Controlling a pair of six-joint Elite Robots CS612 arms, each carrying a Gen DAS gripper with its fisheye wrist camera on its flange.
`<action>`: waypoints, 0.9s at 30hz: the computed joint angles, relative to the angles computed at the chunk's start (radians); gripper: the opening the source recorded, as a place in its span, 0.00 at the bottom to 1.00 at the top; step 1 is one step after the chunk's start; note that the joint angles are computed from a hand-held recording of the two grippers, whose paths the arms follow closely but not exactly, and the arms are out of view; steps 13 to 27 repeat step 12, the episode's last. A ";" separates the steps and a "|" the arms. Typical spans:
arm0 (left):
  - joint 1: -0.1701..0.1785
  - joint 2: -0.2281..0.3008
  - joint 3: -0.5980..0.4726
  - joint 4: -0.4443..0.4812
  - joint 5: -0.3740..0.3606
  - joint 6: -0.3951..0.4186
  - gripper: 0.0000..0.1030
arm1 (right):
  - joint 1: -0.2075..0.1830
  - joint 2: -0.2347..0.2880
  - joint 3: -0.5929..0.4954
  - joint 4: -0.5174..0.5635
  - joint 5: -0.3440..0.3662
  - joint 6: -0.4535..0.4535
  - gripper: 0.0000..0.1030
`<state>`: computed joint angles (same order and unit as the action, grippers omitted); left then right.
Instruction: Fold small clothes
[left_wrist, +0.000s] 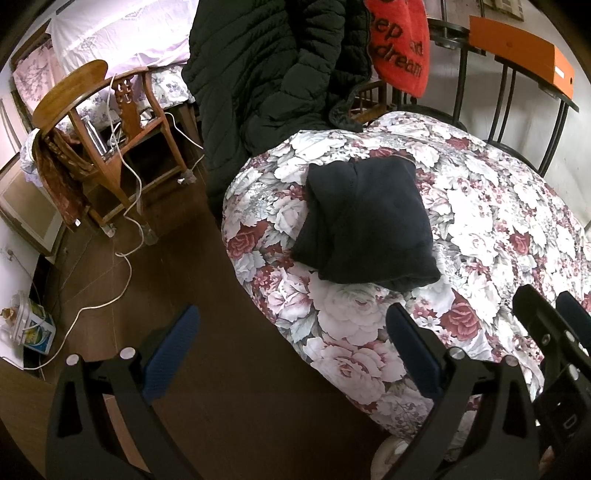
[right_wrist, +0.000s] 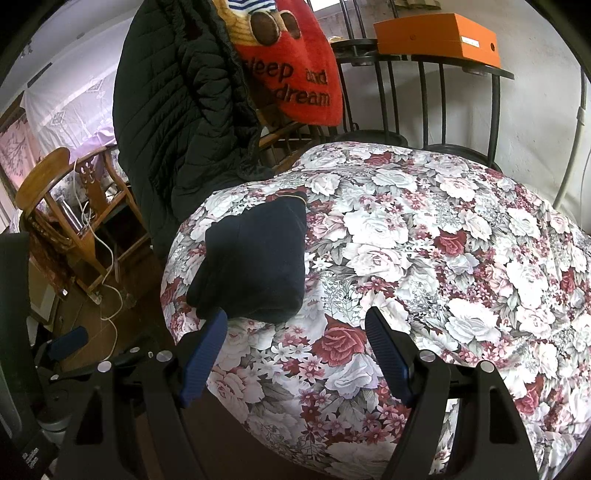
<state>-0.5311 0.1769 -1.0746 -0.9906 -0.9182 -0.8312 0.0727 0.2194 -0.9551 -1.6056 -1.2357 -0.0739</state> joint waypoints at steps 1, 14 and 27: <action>-0.001 0.001 -0.002 0.003 0.001 -0.001 0.95 | 0.000 0.000 0.000 0.000 0.000 -0.001 0.75; 0.001 0.005 -0.005 -0.010 -0.009 0.003 0.95 | -0.001 -0.001 0.001 0.001 0.001 0.000 0.75; 0.001 0.005 -0.005 -0.010 -0.009 0.003 0.95 | -0.001 -0.001 0.001 0.001 0.001 0.000 0.75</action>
